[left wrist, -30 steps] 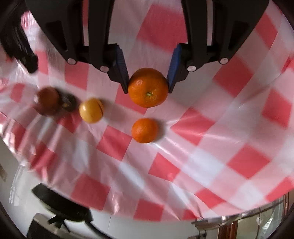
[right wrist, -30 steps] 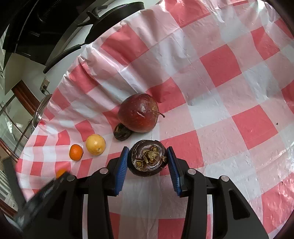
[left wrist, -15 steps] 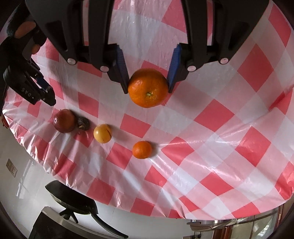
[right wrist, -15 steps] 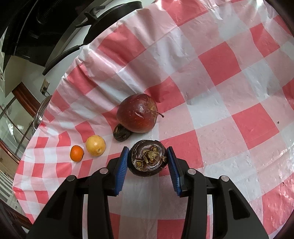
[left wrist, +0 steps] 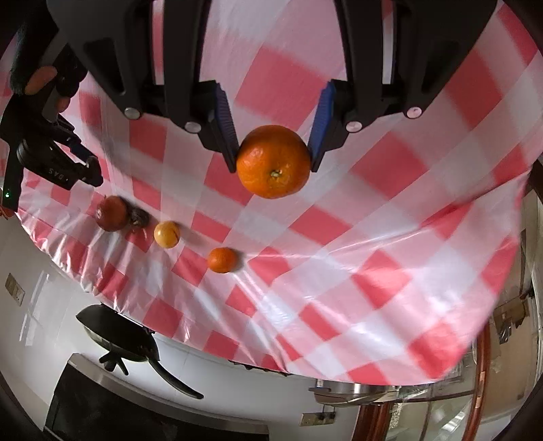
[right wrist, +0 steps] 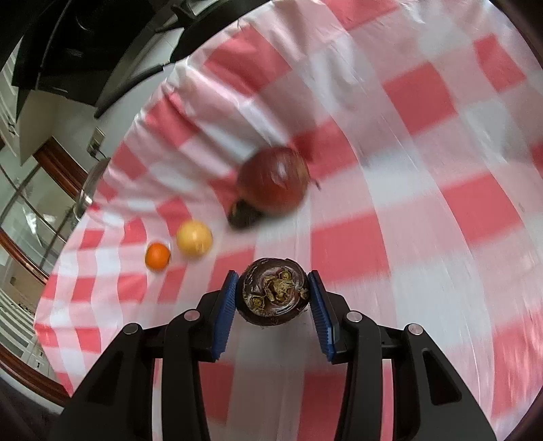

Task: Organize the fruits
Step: 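Carry the dark fruit and mandarin over the white box and open both tools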

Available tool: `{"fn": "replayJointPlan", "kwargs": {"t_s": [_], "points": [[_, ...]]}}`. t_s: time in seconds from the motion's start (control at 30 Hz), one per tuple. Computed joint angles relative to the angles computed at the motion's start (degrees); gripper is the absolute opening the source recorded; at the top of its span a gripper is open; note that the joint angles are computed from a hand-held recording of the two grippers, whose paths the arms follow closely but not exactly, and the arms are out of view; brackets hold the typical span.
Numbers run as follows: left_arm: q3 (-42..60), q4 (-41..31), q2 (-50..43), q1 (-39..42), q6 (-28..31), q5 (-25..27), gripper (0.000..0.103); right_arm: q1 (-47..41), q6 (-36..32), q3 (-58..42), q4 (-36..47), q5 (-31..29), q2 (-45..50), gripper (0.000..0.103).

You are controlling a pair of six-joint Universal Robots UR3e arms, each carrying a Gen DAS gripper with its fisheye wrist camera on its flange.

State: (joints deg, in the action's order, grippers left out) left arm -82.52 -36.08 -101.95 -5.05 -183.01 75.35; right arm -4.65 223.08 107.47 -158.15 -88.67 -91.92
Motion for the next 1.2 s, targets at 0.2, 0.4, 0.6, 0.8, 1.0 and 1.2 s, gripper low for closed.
{"fn": "replayJointPlan", "kwargs": {"t_s": [0.2, 0.4, 0.6, 0.8, 1.0, 1.2], "points": [[-14.9, 2.3, 13.0, 6.0, 7.3, -2.1, 0.041, 13.7, 6.3, 3.5, -0.3, -5.4, -4.4, 0.042], [-23.5, -2.2, 23.2, 13.9, 14.2, -6.8, 0.041, 27.7, 7.4, -4.1, 3.7, -13.3, 0.2, 0.042], [-29.5, -8.3, 32.5, 22.0, 21.5, -12.1, 0.041, 38.1, 6.9, -13.3, 8.6, -19.6, 6.0, 0.042], [-32.4, -15.7, 40.7, 30.8, 29.1, -18.2, 0.041, 45.8, 5.4, -21.7, 14.1, -24.5, 11.4, 0.042], [-33.8, -23.3, 46.2, 38.1, 36.1, -22.3, 0.041, 49.9, 4.2, -28.2, 17.7, -26.5, 15.4, 0.042], [-35.0, -31.0, 50.3, 45.5, 44.2, -25.5, 0.041, 53.4, 2.3, -35.0, 21.0, -27.9, 20.0, 0.042]]}}
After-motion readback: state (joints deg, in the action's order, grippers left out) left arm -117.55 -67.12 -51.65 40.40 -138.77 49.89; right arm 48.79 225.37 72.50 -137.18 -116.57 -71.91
